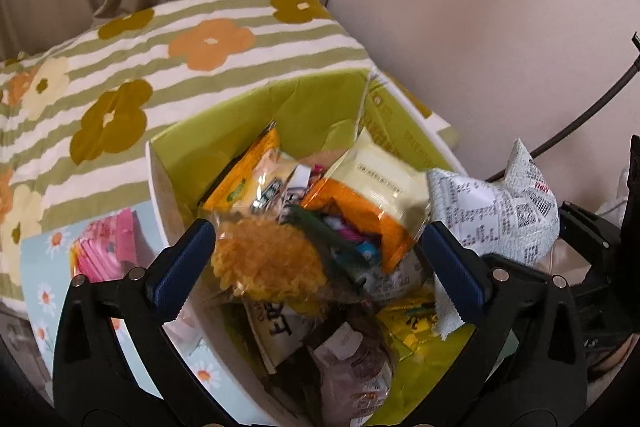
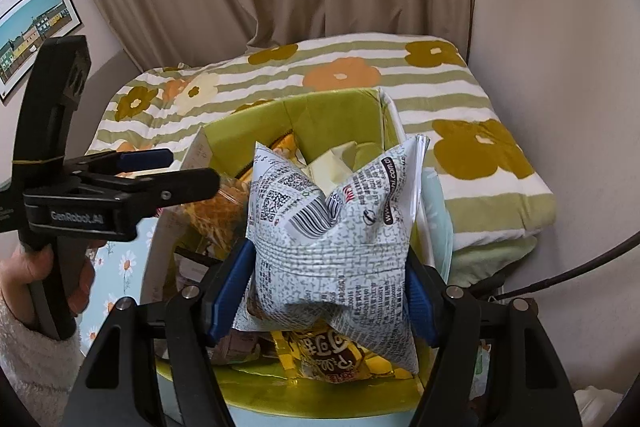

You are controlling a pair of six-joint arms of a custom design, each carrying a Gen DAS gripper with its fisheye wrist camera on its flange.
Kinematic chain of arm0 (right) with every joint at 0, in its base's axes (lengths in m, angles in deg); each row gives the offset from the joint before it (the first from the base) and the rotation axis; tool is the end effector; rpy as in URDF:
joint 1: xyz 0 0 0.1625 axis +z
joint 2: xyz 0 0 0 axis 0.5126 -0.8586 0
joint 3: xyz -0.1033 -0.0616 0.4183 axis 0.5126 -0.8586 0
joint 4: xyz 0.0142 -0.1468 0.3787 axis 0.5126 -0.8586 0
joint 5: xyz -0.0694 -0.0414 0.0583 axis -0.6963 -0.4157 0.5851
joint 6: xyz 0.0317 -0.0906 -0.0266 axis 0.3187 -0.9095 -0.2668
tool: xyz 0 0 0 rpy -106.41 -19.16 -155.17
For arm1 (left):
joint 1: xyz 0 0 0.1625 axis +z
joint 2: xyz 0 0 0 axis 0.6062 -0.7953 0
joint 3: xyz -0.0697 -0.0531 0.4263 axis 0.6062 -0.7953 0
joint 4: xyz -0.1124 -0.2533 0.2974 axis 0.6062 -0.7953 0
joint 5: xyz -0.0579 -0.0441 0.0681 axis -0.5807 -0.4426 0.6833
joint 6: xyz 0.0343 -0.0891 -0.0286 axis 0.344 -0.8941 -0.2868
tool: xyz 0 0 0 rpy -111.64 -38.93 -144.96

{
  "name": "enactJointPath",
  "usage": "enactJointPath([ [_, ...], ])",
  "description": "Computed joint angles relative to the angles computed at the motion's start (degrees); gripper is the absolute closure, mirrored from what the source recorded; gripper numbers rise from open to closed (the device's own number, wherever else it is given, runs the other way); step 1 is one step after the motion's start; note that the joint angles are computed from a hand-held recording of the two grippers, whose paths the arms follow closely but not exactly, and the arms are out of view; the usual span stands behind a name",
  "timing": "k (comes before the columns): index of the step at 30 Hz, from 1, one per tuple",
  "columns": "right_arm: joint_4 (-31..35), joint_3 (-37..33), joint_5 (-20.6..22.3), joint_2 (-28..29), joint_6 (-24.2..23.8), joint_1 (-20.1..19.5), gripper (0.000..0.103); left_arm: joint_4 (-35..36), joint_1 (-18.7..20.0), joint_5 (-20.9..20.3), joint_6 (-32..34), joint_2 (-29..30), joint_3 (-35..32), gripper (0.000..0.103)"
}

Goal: Organize snacks
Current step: 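Open both tools to drop the packet and bag into the box, then move both tools back toward the pink bag and pink-white box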

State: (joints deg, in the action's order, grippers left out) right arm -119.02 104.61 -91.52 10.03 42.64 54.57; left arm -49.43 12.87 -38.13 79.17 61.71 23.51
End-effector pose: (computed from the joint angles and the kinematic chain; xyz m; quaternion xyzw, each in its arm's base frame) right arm 0.0459 -0.6512 0.3314 0.1419 -0.9149 0.2727 0.2616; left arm -0.4009 -0.7639 -0.0039 0.2634 0.9303 -0.1538 0.2037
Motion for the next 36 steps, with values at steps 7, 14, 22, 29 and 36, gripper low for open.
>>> enactJointPath([
  [7, 1.2, 0.2, 0.0, -0.3, 0.1, -0.1, 0.037, -5.9, 0.4, 1.3, -4.8, -6.3, 10.8, 0.000],
  [14, 3.9, -1.6, 1.5, 0.9, 0.2, 0.5, 0.037, -8.7, -0.2, 4.8, -5.4, -9.2, 15.1, 0.000],
  [22, -3.3, 2.1, 3.5, 0.2, -3.5, 0.8, 0.005, -14.8, -1.4, 9.1, -5.8, -14.3, 23.3, 0.000],
  [29, -3.0, 3.5, 6.8, -0.5, -4.9, 1.3, 0.005, -18.6, -2.2, 13.8, -9.9, -21.0, 33.6, 0.000],
  [36, -3.6, 4.4, 7.6, 0.4, -7.9, 4.7, 0.004, -21.9, -1.6, 15.6, -8.6, -25.8, 39.6, 0.000],
])
